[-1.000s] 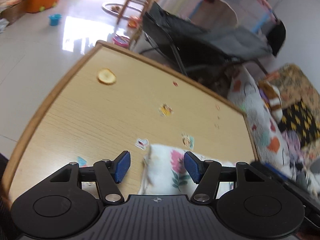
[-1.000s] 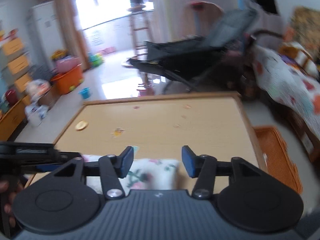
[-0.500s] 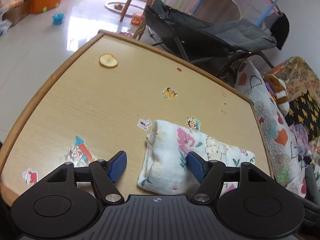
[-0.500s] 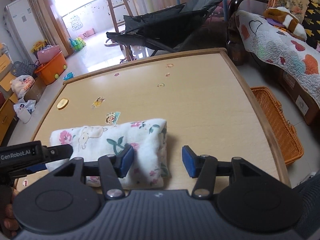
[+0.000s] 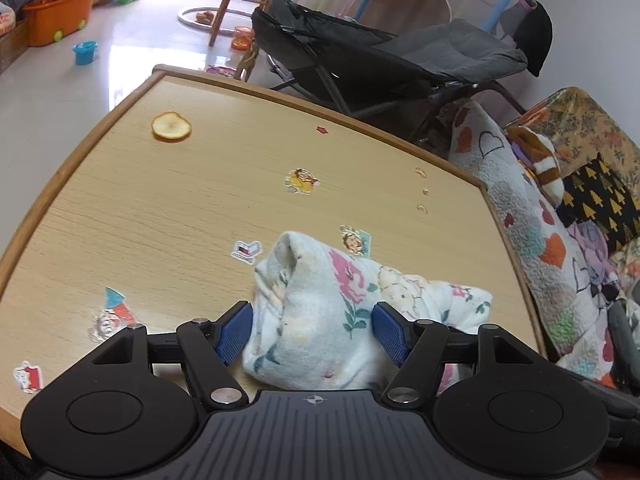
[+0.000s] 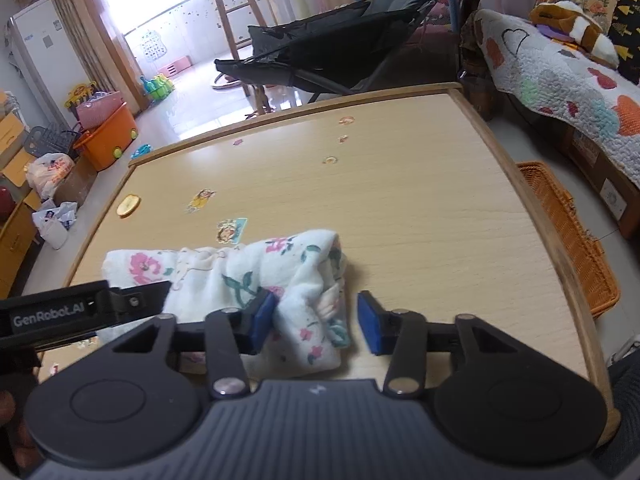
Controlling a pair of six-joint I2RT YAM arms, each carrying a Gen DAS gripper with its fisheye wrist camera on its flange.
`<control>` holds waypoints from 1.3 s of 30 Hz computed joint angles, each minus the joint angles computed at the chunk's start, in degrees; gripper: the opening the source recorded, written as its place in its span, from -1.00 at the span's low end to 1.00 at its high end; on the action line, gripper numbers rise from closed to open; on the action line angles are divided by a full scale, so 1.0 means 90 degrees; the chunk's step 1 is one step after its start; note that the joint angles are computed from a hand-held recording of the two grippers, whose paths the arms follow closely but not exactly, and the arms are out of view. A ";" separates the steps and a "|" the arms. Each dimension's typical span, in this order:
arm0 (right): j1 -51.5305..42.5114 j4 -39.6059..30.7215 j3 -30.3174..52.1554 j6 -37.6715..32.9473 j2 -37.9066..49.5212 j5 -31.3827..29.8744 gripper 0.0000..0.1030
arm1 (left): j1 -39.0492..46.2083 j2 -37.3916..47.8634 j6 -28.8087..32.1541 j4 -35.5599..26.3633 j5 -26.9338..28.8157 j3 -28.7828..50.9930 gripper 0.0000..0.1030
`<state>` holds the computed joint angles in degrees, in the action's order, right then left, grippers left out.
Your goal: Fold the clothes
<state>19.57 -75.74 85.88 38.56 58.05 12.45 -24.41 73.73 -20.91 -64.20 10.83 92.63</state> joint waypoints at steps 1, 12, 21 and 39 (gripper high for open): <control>0.0008 0.0016 0.0000 0.0008 -0.0008 -0.0034 -0.40 | 0.0001 0.0000 -0.0021 0.0016 0.0044 -0.0015 0.12; 0.0141 -0.0145 0.0480 -0.0275 0.0189 -0.0017 -0.69 | 0.0116 0.0080 -0.0184 0.0036 0.0513 0.0057 -0.42; -0.0136 0.0028 0.1629 -0.0789 0.0633 0.0159 -0.70 | 0.0374 0.0490 -0.0361 0.0114 0.0883 0.1101 -0.44; -0.1462 0.1436 0.2528 -0.2038 0.2356 -0.0435 -0.71 | 0.0296 0.3693 0.0059 -0.0550 0.0253 0.5395 -0.44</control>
